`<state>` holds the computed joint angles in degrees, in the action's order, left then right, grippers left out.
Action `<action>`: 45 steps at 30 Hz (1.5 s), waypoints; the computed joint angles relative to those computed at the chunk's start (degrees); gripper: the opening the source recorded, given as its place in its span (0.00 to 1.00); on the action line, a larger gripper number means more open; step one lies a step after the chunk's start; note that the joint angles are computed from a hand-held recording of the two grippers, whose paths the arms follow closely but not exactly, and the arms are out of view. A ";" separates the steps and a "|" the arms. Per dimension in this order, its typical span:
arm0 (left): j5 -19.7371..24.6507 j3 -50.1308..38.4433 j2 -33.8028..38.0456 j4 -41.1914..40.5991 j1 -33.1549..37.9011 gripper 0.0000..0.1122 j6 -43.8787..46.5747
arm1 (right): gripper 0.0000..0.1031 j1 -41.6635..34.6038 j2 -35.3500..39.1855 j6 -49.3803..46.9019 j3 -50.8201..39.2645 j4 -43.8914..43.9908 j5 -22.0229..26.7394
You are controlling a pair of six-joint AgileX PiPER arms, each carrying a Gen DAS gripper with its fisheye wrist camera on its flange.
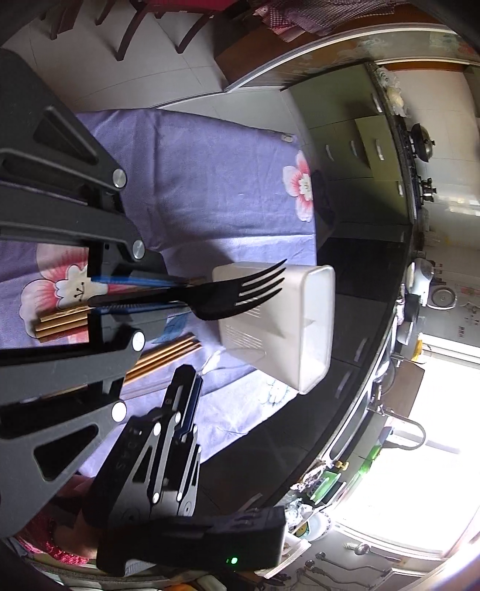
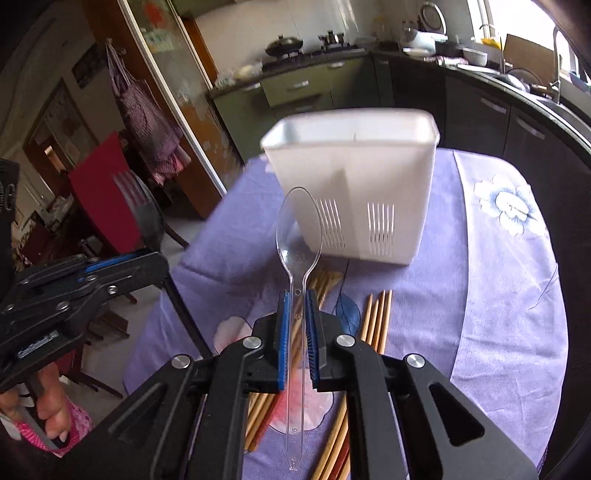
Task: Organize utensils
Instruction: 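Carry fork and spoon over the white holder and open both grippers to drop them in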
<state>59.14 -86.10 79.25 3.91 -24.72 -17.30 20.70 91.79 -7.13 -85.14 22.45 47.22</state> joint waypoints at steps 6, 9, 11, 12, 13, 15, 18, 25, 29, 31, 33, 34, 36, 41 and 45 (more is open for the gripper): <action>0.46 -16.68 6.17 2.26 -0.05 0.07 0.85 | 0.09 -3.00 -4.64 -2.39 -2.89 3.40 -7.83; -0.36 -25.28 10.96 4.36 -0.53 0.07 0.10 | 0.09 -4.38 -4.20 -3.44 -6.58 4.45 -10.72; -1.52 -30.01 14.31 5.98 -0.63 0.07 -0.56 | 0.09 -4.85 -3.47 -3.14 -9.16 2.53 -12.72; -1.88 -32.40 16.12 7.24 -0.90 0.07 -0.98 | 0.09 -4.76 -2.63 -2.58 -10.78 0.75 -13.99; -2.17 -34.60 18.03 8.68 -1.18 0.07 -1.63 | 0.09 -4.26 -1.53 -1.10 -12.49 -2.11 -15.38; -1.96 -39.16 21.92 10.71 -1.76 0.07 -1.91 | 0.09 -4.35 0.20 0.85 -15.31 -6.12 -17.44; -1.85 -43.48 26.82 14.07 -2.58 0.07 -3.01 | 0.09 -3.74 5.20 5.86 -20.56 -12.96 -20.41; -2.61 -44.91 31.61 14.04 -1.18 0.07 -3.94 | 0.09 -3.74 18.32 12.42 -33.29 -20.70 -20.91; -4.01 -40.27 30.55 13.07 -0.30 0.07 -3.55 | 0.09 -4.09 20.52 12.52 -31.58 -20.46 -22.57; -4.42 -38.26 29.91 12.22 -0.01 0.07 -3.24 | 0.09 -4.07 20.49 12.98 -29.23 -21.28 -24.28; -4.36 -37.30 29.73 11.16 0.13 0.07 -2.43 | 0.09 -4.15 20.40 12.07 -26.47 -20.19 -25.81; -4.97 -35.61 29.00 10.70 0.29 0.08 -2.05 | 0.09 -4.21 20.34 11.30 -25.44 -19.35 -26.23; -4.55 -34.95 28.91 10.24 -0.10 0.09 -1.63 | 0.09 -4.03 19.34 10.47 -21.69 -18.68 -28.04; -3.56 -33.40 28.23 9.46 -0.71 0.17 -0.68 | 0.10 -3.41 15.86 10.04 -13.50 -18.08 -31.96; -3.22 -32.12 27.25 9.85 -1.14 0.19 -0.90 | 0.10 -3.27 12.89 10.05 -8.68 -17.97 -33.81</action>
<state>55.92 -118.21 106.51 13.76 -25.86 -18.21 17.43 104.68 2.93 -93.82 4.48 13.41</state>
